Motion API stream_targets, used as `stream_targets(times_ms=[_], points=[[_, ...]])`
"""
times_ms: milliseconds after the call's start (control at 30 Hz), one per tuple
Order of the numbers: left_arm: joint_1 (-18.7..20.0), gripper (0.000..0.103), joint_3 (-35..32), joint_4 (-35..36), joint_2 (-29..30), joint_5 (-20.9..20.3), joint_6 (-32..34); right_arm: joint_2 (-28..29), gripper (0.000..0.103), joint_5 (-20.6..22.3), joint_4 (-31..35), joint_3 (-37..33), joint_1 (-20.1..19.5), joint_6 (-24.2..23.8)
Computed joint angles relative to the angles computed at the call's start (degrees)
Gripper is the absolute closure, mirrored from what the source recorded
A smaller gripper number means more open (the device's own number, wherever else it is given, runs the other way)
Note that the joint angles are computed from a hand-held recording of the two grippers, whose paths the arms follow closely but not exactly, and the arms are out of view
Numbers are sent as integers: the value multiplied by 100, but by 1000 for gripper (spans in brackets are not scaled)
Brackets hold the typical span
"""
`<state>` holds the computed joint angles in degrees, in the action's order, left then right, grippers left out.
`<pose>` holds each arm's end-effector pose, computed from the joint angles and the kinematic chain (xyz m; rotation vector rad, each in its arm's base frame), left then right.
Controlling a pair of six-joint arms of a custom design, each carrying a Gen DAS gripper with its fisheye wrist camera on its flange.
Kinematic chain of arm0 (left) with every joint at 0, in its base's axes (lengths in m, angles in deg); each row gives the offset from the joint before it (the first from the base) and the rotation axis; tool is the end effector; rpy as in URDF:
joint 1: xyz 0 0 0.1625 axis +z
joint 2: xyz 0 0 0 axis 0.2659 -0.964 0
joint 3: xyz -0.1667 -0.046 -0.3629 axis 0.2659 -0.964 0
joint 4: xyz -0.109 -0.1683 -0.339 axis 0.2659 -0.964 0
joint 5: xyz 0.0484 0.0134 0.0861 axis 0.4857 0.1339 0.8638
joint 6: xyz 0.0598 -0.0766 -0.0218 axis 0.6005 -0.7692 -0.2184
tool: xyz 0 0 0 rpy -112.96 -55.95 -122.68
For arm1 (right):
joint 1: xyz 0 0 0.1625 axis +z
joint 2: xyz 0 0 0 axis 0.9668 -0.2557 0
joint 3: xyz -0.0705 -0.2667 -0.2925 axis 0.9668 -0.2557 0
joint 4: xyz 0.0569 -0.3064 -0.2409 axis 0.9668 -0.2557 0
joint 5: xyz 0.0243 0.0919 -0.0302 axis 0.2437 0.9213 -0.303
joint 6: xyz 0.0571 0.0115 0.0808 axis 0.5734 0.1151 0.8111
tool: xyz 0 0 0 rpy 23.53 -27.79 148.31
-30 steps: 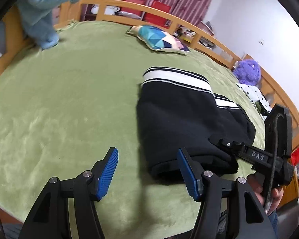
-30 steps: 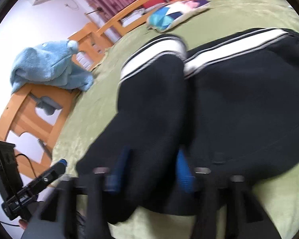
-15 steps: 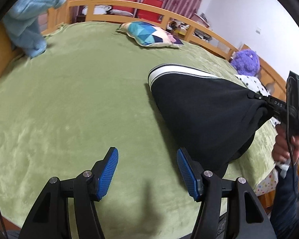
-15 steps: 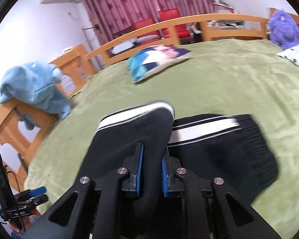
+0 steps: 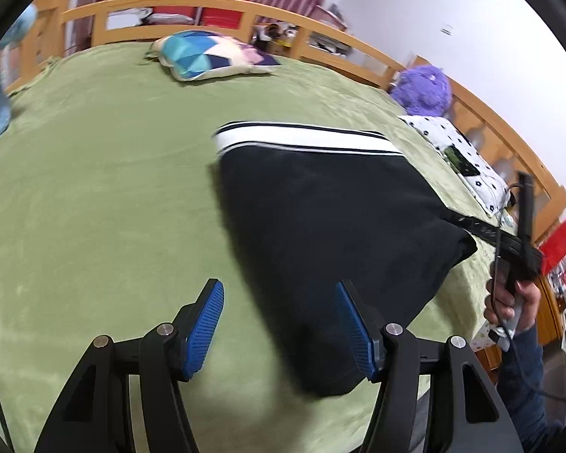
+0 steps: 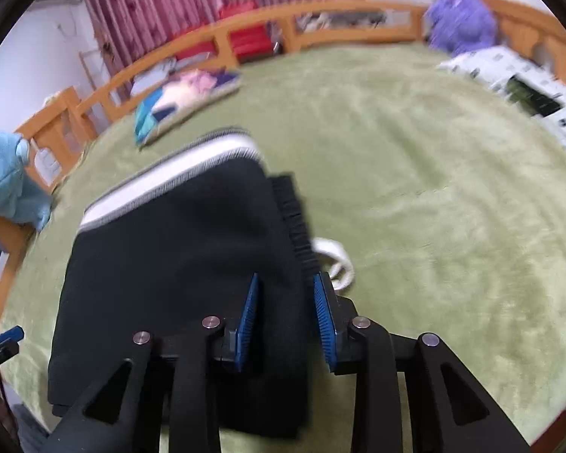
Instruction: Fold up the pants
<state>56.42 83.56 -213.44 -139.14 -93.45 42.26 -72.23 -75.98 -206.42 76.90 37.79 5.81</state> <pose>-0.0255 -0.6262 0.4504 0.5644 2.6374 -0.7314 0.3500 -0.6621 0.0811 0.1339 -2.3514 1.0058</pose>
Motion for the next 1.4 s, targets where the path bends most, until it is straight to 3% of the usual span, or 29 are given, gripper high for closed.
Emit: stream_targets(times_ms=[67,100,167,267,300,367,433,500,567,667,867,1000,1033,1100,1167,1200,1300,1400], points=[[-65,44,-11,-16,118,20,-30,-53,68,-41,-831,287,98,-302],[-93,44,-14,-5,192,51,-58,-112,67,142,-1039,446,109,-355],[-159,44,87,-55,303,315,-122,-119,67,295,-959,541,79,-422],[-188,39,416,-140,382,707,-143,196,67,-132,-788,430,53,-706],[-179,35,590,-255,351,808,-87,190,67,-38,-940,592,4,-703],[-97,31,763,-316,252,664,-36,26,67,197,-1035,888,-54,-477],[14,32,582,130,219,333,-286,-111,65,284,-960,1053,-84,-308],[87,32,310,456,236,96,-400,-192,63,247,-783,1095,-52,-422],[90,32,233,299,215,69,-228,-197,56,46,-830,1031,26,-662],[91,33,-81,251,376,172,-76,-218,46,160,-919,842,11,-704],[234,33,-1031,568,977,234,-144,255,46,339,179,-525,-144,-517],[273,33,-1463,658,1279,333,-34,776,46,487,619,-1608,-163,-795],[287,33,-1616,732,1384,316,-31,877,47,515,991,-1864,-189,-771],[291,33,-1823,801,1551,259,-64,1101,62,410,1757,-2348,-245,-643],[311,33,-1939,849,1638,198,-101,1107,88,475,1566,-2274,-252,-915],[320,33,-1991,894,1674,165,-117,1005,93,530,1290,-2067,-243,-990],[340,33,-2047,914,1735,115,-197,446,93,1122,913,-1223,-455,-216],[353,33,-2124,967,1808,130,-267,362,91,960,726,-941,-458,-90]])
